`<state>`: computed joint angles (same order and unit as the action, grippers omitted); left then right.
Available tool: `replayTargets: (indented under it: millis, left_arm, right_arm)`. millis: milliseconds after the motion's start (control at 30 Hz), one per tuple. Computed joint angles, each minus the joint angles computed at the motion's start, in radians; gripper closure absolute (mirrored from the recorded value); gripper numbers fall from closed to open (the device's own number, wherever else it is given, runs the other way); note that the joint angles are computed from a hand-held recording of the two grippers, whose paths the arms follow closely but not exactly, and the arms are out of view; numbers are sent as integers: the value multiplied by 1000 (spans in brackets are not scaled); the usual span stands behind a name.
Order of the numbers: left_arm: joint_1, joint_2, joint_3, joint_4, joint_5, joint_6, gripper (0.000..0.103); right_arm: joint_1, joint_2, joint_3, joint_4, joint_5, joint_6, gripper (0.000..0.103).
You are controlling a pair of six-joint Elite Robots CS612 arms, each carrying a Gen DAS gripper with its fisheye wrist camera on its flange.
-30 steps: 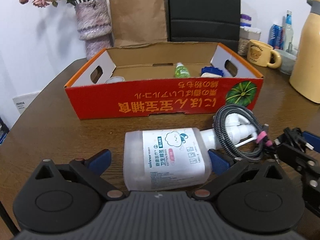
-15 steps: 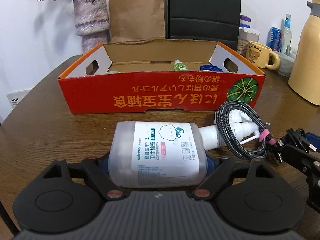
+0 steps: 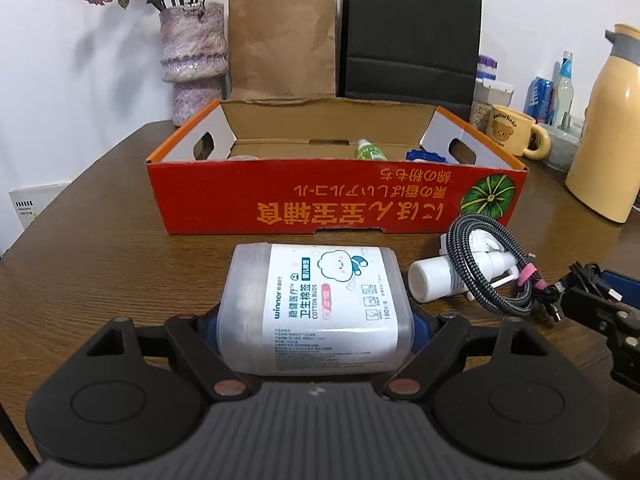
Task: Organize rigid objects
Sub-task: 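Lift and carry the container and black cable over the box with both grippers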
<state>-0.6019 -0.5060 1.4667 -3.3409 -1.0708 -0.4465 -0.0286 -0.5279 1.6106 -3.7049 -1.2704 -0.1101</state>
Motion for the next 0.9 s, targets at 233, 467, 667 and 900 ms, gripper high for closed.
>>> replayTargets:
  millis: [233,467,667,900]
  left_arm:
    - [0,-18,44,-65,-3,12,20]
    - [-5,-36,79,-147,-11,53,20]
    - [-11,-53,96,-206,2,84,20]
    - [-9,-63,89,-248,24,108,20]
  right_arm:
    - [10,-6,14,-22,-23,-12,51]
    - [18,-19,20,-34,15,-7,51]
    - [32,-27,7,-36,38,-14,51]
    - [45,-32,-17,-40,45,-15,51]
